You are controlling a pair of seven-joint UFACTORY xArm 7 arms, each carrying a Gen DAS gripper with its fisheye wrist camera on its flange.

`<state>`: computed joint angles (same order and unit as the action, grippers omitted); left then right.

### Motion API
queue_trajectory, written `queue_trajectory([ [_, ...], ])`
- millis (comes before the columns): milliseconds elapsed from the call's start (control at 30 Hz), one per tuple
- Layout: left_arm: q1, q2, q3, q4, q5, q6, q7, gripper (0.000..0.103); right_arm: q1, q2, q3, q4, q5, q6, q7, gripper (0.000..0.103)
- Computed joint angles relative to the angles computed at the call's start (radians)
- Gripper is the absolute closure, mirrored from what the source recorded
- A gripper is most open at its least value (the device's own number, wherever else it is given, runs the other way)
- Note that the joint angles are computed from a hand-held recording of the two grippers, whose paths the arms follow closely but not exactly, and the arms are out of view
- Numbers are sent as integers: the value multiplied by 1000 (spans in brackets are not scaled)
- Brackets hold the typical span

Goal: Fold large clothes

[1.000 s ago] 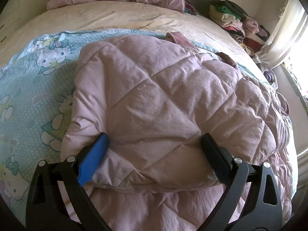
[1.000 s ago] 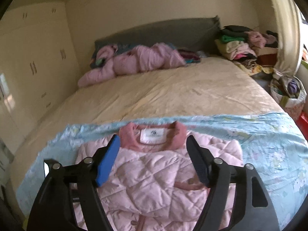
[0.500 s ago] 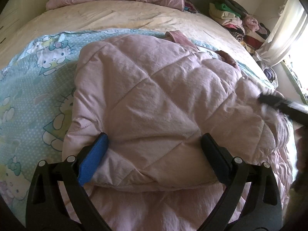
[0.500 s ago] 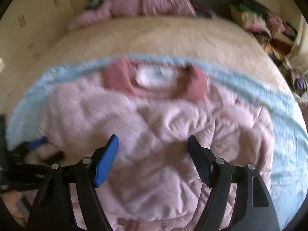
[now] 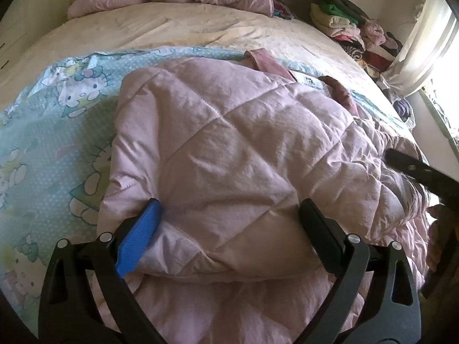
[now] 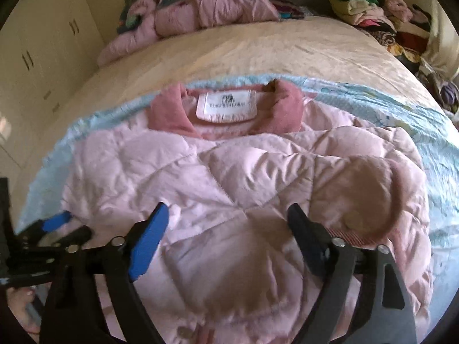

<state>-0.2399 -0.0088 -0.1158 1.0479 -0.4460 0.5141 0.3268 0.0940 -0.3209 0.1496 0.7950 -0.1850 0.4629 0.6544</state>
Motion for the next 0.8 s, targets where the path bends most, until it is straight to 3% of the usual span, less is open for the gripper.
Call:
queue_trajectory([
  [367, -6, -74, 9, -2, 23, 52, -40, 9, 6, -207, -11, -89, 75, -17, 1, 12],
  [800, -50, -260, 40, -78, 3, 43, -19, 9, -10, -417, 60, -122, 69, 81, 22, 12],
])
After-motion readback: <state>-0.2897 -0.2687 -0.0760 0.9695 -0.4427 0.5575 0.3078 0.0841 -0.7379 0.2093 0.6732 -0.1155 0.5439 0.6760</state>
